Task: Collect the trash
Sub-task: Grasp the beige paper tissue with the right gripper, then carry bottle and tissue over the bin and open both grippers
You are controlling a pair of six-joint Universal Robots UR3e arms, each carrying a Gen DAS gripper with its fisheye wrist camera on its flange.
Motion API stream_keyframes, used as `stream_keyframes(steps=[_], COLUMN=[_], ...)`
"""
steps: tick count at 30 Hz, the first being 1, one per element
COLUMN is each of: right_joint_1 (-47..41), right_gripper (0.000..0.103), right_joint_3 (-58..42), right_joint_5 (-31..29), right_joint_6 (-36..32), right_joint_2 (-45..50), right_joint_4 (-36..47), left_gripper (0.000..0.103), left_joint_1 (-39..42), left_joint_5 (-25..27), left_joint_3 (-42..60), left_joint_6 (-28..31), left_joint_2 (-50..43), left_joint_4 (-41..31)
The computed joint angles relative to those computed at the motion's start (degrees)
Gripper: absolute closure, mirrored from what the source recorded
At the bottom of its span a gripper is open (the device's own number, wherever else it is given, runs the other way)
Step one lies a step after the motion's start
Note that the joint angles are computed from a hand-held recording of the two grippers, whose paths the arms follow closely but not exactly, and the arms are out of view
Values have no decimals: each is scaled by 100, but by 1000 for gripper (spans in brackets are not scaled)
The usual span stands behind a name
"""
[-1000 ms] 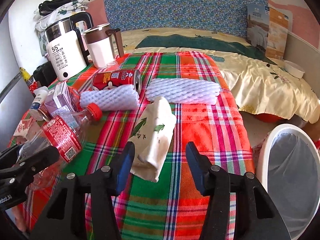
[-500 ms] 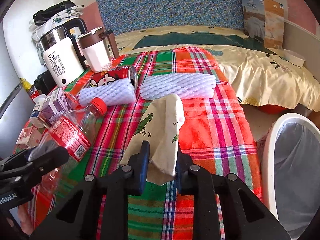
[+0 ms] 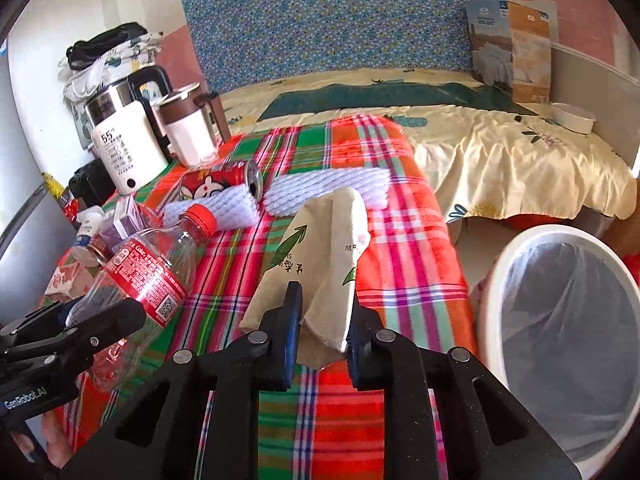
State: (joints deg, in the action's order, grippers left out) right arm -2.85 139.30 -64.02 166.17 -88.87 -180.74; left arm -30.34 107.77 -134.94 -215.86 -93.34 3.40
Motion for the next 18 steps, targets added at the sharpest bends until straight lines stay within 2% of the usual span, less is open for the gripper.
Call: stream_keyframes(steps=[5,13,15,18], right_joint_1=[-1027,-3317,-3893,-4346], right_gripper=[83,83,83,83], right_joint_3=[528,814,767,754], right_joint_5=[585,1391,1489,1421], right_joint_6=[-497,-2320,-2825,-3139], right_joint_2=[-1326,-3633,-3882,-3730], right_joint_4=[944,3841,4426,4440], left_gripper=[42,41,41,41], left_joint_1=[-399,-942,-1083,-1239], left_joint_5=[108,-131,-245,-500], left_joint_3=[592,2276,2927,3919], left_joint_6=[42,274,358,452], left_joint_2=[-191,-1210,-1615,-2251], left_joint_4=[-198,-677,-905,-1197])
